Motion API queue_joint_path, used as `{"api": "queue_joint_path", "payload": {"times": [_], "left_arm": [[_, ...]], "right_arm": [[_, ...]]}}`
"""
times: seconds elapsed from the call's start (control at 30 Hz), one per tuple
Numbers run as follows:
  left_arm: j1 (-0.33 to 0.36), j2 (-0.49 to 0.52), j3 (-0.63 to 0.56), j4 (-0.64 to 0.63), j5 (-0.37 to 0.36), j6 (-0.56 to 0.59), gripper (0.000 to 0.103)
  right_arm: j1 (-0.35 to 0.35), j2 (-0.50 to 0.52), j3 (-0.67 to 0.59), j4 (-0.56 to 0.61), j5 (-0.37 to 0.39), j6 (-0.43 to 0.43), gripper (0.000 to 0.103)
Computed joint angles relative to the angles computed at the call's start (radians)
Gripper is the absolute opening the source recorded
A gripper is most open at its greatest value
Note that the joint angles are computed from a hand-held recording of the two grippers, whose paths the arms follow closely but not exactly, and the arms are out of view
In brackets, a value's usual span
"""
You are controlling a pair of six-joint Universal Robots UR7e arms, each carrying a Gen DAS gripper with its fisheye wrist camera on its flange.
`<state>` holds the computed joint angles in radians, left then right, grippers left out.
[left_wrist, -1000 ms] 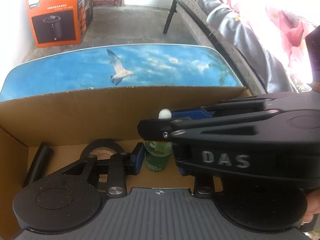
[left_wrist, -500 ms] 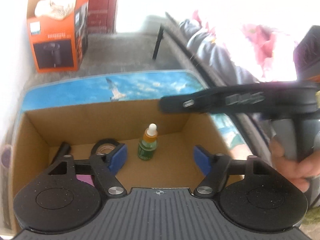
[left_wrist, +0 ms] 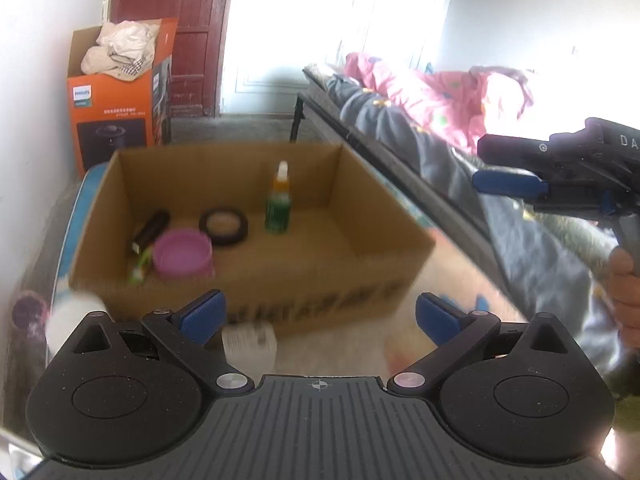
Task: Organize rigid objects
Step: 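Move the right gripper to the white plug charger, then close the right gripper around the white plug charger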
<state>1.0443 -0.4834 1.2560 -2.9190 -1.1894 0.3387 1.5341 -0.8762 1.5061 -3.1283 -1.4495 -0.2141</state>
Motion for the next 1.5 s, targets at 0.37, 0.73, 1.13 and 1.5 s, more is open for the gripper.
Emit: {"api": "queue_joint_path", "payload": {"times": [0.37, 0.73, 1.13, 1.5], "left_arm": [[0.018, 0.058, 0.059, -0.136, 0.117, 0.098, 0.097], [0.021, 0.136, -0.075, -0.075, 0.173, 0.156, 0.096], [0.038, 0.137, -0.109, 0.023, 0.126, 0.064, 0.095], [0.036, 0.09, -0.026, 0.06, -0.028, 0.043, 0.094]], "right_arm": [[-0.018, 0.16, -0.115, 0.185, -0.025, 0.111, 0.044], [-0.034, 0.295, -0.305, 0.339, 0.022, 0.199, 0.035], [-0.042, 0.316, -0.356, 0.412, 0.033, 0.198, 0.036], [-0.065, 0.209, -0.198, 0.331, 0.001, 0.195, 0.037]]}}
